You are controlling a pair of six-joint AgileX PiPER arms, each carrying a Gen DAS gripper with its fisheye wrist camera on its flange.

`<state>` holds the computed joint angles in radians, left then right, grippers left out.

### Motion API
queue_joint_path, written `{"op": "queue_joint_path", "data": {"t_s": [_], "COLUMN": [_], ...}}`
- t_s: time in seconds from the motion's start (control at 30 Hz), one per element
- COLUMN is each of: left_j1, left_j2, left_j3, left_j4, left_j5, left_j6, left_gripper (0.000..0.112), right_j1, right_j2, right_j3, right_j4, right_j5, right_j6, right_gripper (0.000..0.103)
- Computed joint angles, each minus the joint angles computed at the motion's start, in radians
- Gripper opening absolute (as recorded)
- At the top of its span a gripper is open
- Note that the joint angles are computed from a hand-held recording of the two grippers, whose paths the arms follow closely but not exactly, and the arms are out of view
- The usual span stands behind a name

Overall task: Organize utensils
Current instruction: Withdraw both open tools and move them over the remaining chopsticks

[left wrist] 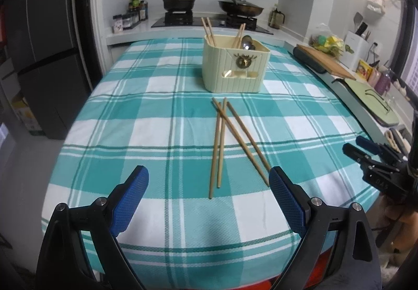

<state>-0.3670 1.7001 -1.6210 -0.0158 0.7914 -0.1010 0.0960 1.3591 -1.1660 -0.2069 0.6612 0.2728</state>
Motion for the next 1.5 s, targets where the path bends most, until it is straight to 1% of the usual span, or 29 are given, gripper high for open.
{"op": "queue_joint_path", "data": {"t_s": [0.23, 0.43, 0.73, 0.97, 1.0, 1.1, 1.23, 1.37, 1.43, 1.47, 1.5], "left_j1": [0.032, 0.031, 0.043, 0.045, 0.046, 0.045, 0.046, 0.044, 0.043, 0.043, 0.043], "left_j2": [0.055, 0.084, 0.112, 0.125, 0.125, 0.125, 0.118, 0.112, 0.114, 0.114, 0.114], "left_j3": [0.003, -0.007, -0.008, -0.007, -0.007, -0.001, 0.010, 0.020, 0.020, 0.021, 0.021], "left_j4": [-0.043, -0.023, -0.020, -0.026, -0.023, -0.013, -0.001, 0.025, 0.030, 0.032, 0.034], "left_j5": [0.018, 0.024, 0.028, 0.026, 0.026, 0.023, 0.019, 0.015, 0.018, 0.019, 0.020], "left_j6": [0.005, -0.028, -0.040, -0.037, -0.037, -0.045, -0.058, -0.077, -0.082, -0.084, -0.086], "left_gripper": [0.094, 0.094, 0.094, 0.094, 0.094, 0.094, 0.094, 0.094, 0.094, 0.094, 0.094], "right_j1": [-0.027, -0.057, -0.031, -0.019, -0.019, -0.019, -0.006, 0.020, 0.035, 0.043, 0.050], "right_j2": [-0.016, 0.011, 0.050, 0.066, 0.070, 0.100, 0.169, 0.238, 0.284, 0.311, 0.339], "right_j3": [0.050, 0.066, 0.061, 0.052, 0.047, 0.015, -0.054, -0.120, -0.170, -0.198, -0.227], "right_j4": [-0.015, 0.057, 0.082, 0.094, 0.103, 0.145, 0.200, 0.265, 0.303, 0.319, 0.323], "right_j5": [0.000, -0.007, -0.026, -0.017, -0.014, 0.005, 0.023, 0.022, 0.031, 0.033, 0.037], "right_j6": [0.039, -0.005, -0.026, -0.045, -0.054, -0.106, -0.172, -0.233, -0.273, -0.295, -0.305], "right_gripper": [0.060, 0.060, 0.060, 0.052, 0.049, 0.044, 0.043, 0.043, 0.038, 0.034, 0.033]}}
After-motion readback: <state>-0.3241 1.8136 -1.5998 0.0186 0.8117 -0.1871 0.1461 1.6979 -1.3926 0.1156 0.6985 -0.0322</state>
